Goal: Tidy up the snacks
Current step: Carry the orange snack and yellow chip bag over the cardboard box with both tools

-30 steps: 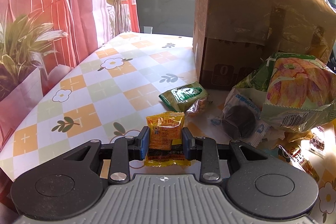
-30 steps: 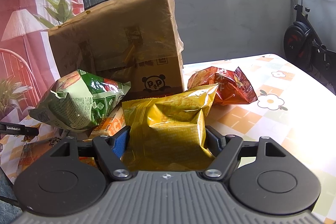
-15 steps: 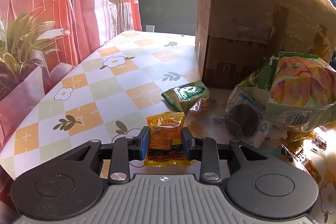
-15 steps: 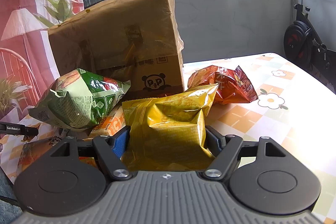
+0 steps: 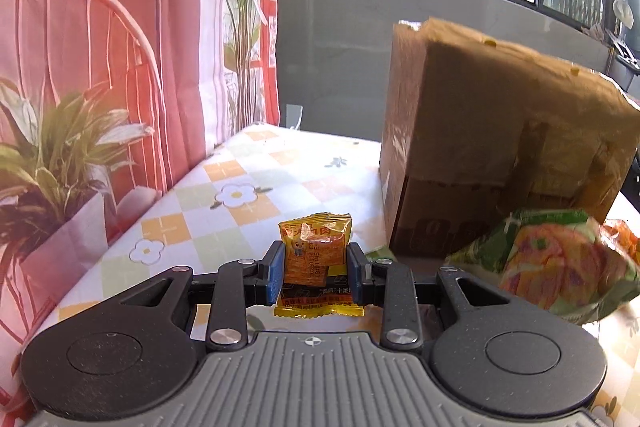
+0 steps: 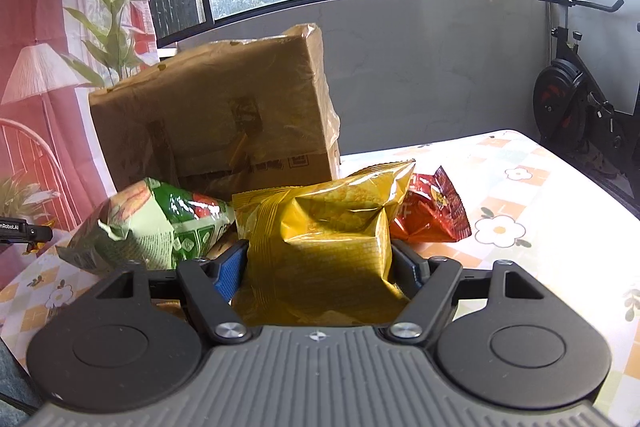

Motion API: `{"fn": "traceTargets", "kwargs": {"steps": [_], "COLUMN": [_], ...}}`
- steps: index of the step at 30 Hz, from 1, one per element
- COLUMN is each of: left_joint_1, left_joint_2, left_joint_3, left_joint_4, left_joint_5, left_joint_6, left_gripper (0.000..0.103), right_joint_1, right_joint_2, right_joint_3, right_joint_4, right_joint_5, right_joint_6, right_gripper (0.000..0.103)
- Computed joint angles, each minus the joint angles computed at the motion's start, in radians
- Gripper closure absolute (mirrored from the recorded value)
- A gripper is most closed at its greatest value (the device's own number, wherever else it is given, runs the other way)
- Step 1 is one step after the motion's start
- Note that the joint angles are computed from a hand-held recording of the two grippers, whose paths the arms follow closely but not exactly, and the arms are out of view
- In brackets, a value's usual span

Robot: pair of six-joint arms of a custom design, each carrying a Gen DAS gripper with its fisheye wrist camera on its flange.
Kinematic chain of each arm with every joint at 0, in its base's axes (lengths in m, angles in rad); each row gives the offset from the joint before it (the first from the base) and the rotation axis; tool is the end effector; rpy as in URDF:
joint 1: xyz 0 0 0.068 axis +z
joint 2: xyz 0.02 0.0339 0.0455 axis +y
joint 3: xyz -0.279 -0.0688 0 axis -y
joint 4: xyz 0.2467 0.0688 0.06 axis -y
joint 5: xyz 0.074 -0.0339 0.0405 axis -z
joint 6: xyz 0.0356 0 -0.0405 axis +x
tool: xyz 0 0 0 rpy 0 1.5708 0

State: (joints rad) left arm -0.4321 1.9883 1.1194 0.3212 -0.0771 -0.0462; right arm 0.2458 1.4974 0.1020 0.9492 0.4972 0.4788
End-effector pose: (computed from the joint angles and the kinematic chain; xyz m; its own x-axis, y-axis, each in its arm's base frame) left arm 0.3932 -0.1783 0.1619 -0.4889 0.1748 -0.8547 0.3356 0.9420 0.0006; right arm 0.1949 0.0314 0.1139 -0.2778 0.3478 -0.8955 0.3734 0.8979 0.2329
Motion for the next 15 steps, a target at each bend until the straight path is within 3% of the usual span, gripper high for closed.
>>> {"fn": "traceTargets", "kwargs": {"steps": [9,15], "left_joint_1": [-0.021,-0.062], "left_joint_2": [-0.028,-0.016], "left_joint_3": [0.147,0.248], "left_joint_4": [-0.070,-0.076], "left_joint_5": [0.022,0.046], "left_joint_6": [0.005,0.046], "left_gripper": [0.069,0.069], "right_joint_1": [-0.133,-0.212], "right_joint_2": [-0.207,-0.252], "right_joint_3": [0.065,0.161], "right_joint_4": [-0.132,-0.181], "right_joint_5": [-0.099,-0.194], "right_joint_6": [-0.136,-0.224], "right_gripper": [0.028,0.028]}}
